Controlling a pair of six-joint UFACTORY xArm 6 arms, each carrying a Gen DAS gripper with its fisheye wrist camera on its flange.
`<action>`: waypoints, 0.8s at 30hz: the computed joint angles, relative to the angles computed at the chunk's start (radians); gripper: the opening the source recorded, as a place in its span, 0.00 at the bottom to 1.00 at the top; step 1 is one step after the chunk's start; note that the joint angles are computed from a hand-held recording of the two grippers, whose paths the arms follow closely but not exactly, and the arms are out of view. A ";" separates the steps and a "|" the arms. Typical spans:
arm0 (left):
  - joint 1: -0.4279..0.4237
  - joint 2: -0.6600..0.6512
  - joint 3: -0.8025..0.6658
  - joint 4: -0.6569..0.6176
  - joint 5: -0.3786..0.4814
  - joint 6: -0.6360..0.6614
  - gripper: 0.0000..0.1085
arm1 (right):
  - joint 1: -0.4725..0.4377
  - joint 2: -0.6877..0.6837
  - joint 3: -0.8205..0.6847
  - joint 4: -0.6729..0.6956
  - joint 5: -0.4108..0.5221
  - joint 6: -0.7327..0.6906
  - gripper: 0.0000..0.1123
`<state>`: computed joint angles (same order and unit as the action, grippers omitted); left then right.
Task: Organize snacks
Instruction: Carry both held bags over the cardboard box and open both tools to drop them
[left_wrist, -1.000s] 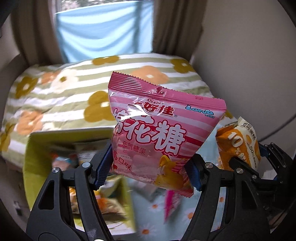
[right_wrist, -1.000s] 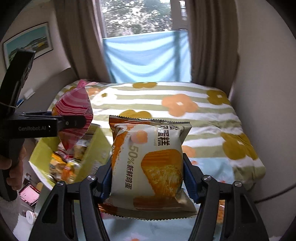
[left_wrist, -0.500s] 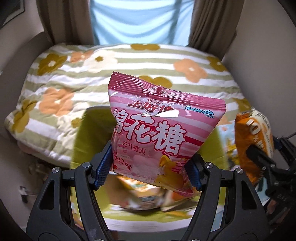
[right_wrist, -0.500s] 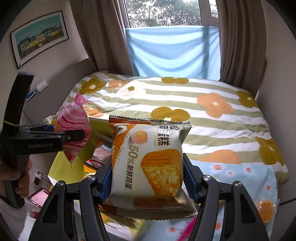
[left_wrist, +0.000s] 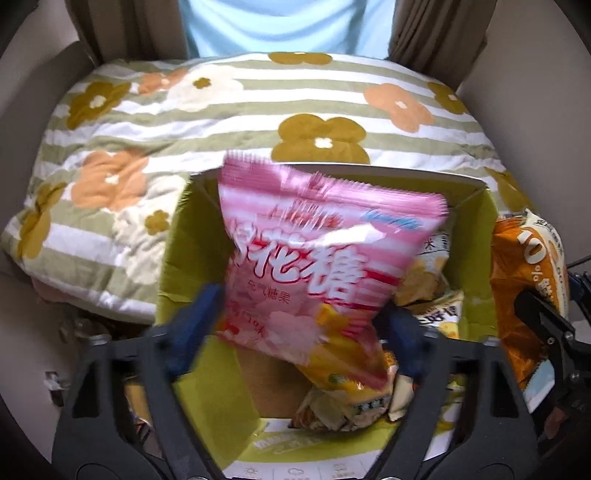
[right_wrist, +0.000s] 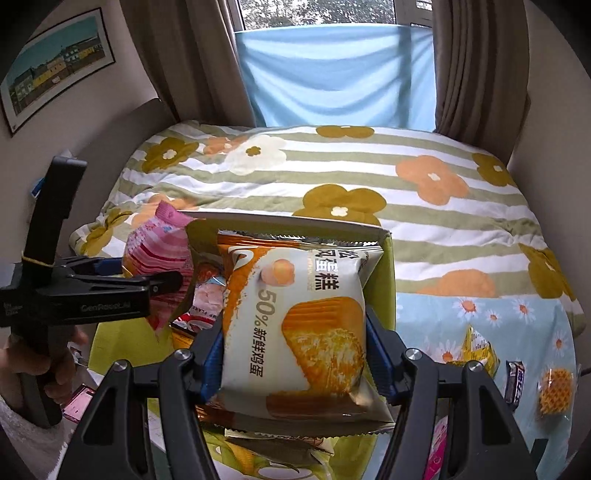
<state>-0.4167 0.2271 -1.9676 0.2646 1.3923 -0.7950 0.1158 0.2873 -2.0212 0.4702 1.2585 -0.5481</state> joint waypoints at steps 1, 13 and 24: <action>0.001 -0.011 0.018 -0.003 -0.019 -0.010 0.94 | 0.000 0.004 -0.004 -0.004 0.002 0.003 0.54; -0.047 -0.120 0.161 0.025 -0.037 -0.159 0.94 | 0.019 0.015 0.010 0.019 0.003 -0.055 0.54; -0.093 -0.169 0.191 0.074 0.008 -0.231 0.94 | 0.065 0.075 -0.063 0.070 0.011 -0.044 0.71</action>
<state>-0.5092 0.0579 -1.7769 0.3385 1.4004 -1.0261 0.1804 0.3620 -2.0838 0.5403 1.2692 -0.5920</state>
